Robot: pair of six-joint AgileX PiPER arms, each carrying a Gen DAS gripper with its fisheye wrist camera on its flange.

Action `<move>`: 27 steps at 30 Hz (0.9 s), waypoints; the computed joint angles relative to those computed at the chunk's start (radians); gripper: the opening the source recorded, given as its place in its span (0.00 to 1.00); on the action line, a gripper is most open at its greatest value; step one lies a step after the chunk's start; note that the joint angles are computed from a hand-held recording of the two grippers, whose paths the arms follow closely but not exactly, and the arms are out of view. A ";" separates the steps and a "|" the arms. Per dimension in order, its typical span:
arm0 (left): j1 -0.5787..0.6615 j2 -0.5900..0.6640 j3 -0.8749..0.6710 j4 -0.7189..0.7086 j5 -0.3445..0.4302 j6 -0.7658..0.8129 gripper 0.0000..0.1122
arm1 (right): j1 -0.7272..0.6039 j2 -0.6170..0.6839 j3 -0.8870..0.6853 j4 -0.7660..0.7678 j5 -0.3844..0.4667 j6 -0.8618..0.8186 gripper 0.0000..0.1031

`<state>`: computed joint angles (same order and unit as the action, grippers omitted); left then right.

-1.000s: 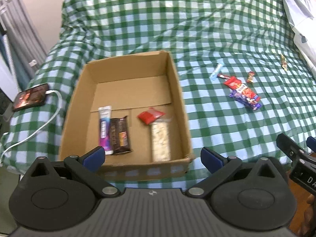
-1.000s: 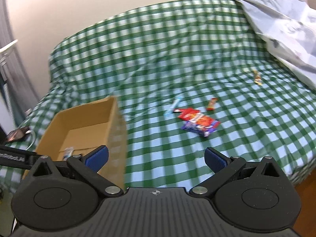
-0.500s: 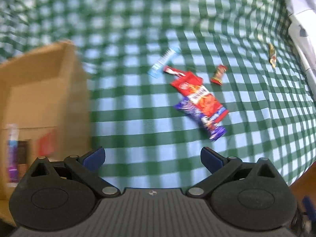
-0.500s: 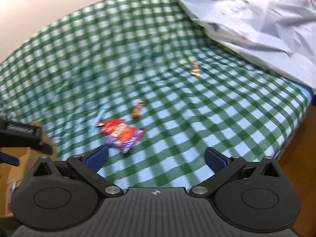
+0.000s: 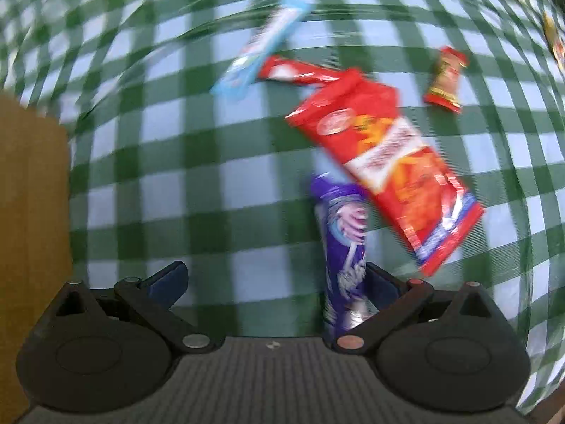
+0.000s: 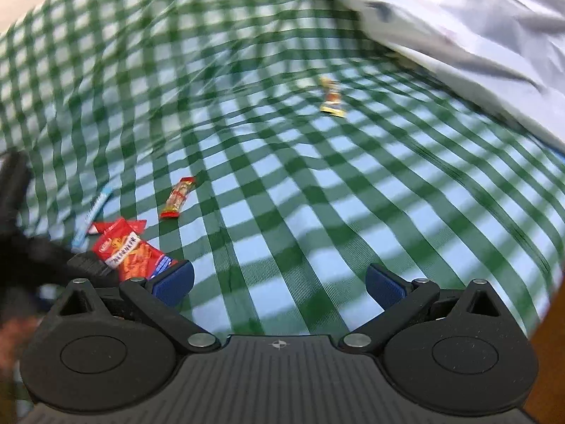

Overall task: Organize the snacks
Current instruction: 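Move both tools toward the snacks scattered on the bed, then grasp the purple wrapped bar with the left tool while the right tool grasps the red spicy-strip packet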

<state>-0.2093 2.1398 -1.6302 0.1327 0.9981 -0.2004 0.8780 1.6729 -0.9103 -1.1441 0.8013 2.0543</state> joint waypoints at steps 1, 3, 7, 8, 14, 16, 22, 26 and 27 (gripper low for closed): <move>0.021 -0.006 0.014 0.001 0.001 0.001 0.92 | -0.029 0.027 -0.014 -0.023 -0.056 -0.028 0.99; 0.057 -0.011 0.023 -0.009 0.001 0.022 0.92 | -0.065 0.081 -0.048 -0.072 -0.148 -0.067 0.99; 0.067 0.015 -0.025 0.033 0.023 0.090 0.92 | -0.097 0.212 -0.158 -0.143 -0.288 -0.192 0.99; 0.059 0.020 -0.041 0.056 0.025 0.122 0.92 | -0.091 0.243 -0.189 -0.152 -0.286 -0.221 0.99; 0.022 0.044 -0.079 0.123 -0.039 0.385 0.92 | -0.131 0.385 -0.373 0.027 -0.375 -0.675 0.99; 0.036 0.079 -0.145 0.077 -0.005 0.431 0.92 | -0.139 0.408 -0.394 -0.024 -0.403 -0.671 0.99; 0.046 0.127 -0.193 0.008 -0.016 0.467 0.88 | -0.181 0.442 -0.436 -0.031 -0.475 -0.682 0.99; 0.076 0.048 -0.103 -0.094 -0.063 0.544 0.43 | -0.173 0.397 -0.358 -0.245 -0.514 -0.469 0.52; 0.076 0.039 -0.094 -0.081 -0.056 0.524 0.40 | -0.156 0.385 -0.348 -0.238 -0.478 -0.482 0.50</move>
